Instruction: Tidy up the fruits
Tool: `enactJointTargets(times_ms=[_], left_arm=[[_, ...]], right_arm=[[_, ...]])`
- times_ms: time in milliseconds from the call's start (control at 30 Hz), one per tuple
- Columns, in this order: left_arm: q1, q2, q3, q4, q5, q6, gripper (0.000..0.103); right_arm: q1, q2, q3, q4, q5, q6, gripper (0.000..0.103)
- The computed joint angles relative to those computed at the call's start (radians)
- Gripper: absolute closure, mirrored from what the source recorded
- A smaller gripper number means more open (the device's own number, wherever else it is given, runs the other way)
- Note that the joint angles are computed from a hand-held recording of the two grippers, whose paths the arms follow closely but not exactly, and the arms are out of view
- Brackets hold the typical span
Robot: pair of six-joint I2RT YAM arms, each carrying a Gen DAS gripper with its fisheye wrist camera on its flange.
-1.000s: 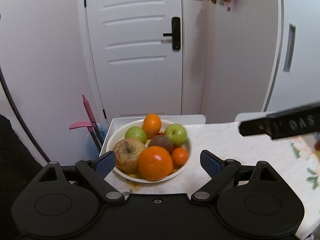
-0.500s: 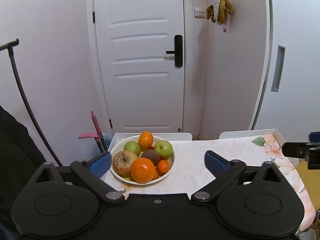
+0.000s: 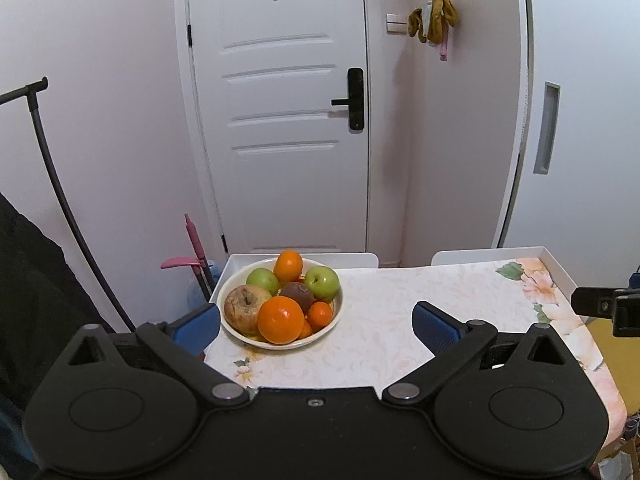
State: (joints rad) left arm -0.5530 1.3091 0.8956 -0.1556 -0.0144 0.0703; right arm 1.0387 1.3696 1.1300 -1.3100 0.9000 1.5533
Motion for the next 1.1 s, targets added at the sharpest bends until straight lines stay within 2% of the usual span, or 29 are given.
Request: enactJointTargets(times_ms=[1100], left_arm=[[-0.007,0.001,-0.013,-0.002,-0.005,0.004,0.000]], right_arm=[[-0.015,0.020,0.007,-0.010,-0.020,0.024,0.000]])
